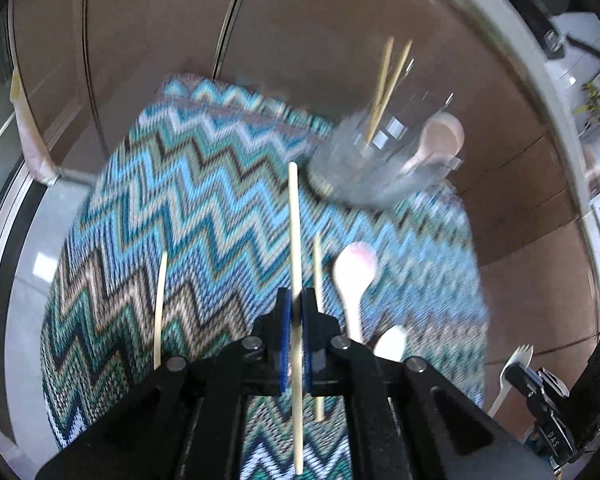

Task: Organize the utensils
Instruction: 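Lift chopstick and fork into the clear holder while both tools open to release them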

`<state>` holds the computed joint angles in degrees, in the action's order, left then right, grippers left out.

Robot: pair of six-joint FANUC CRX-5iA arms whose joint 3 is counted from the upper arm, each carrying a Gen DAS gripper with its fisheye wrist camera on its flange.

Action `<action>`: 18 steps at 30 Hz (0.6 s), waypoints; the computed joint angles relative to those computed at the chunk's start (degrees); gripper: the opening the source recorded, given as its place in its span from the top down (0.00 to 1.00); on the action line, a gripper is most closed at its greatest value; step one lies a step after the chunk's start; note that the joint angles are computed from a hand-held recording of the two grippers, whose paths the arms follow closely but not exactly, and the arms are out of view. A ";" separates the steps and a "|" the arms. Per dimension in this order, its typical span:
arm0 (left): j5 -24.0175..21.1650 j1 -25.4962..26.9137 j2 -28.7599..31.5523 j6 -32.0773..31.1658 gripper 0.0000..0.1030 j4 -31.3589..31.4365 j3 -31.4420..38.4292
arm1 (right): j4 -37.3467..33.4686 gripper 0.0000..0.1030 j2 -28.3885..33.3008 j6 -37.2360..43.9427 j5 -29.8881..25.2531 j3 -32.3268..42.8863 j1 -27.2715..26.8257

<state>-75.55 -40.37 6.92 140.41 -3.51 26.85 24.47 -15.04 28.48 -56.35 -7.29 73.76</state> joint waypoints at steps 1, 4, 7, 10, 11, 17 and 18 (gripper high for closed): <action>0.75 -0.08 -0.25 0.11 0.96 -0.67 0.67 | 2.62 0.96 0.78 -0.57 0.53 0.58 -0.03; 3.17 -1.35 1.07 0.68 0.95 -4.66 6.00 | 8.39 0.96 2.31 -1.52 2.91 2.85 -1.13; 4.62 -2.02 3.57 0.26 0.95 -7.81 12.17 | 13.97 0.96 5.52 -1.77 6.80 6.17 -3.53; 6.82 -2.13 6.34 -1.33 0.95 -10.37 17.88 | 18.67 0.96 8.26 -3.34 13.16 8.15 -6.85; 8.23 -2.18 7.34 -1.80 0.95 -11.53 19.75 | 20.95 0.96 9.42 -4.54 16.22 8.72 -8.49; 12.31 -3.53 13.18 -1.67 0.95 -21.15 28.42 | 40.52 0.96 16.34 -18.61 28.16 9.90 -17.43; 12.65 -4.11 14.15 -1.19 0.95 -23.83 29.62 | 43.65 0.96 17.00 -21.36 29.53 9.84 -18.69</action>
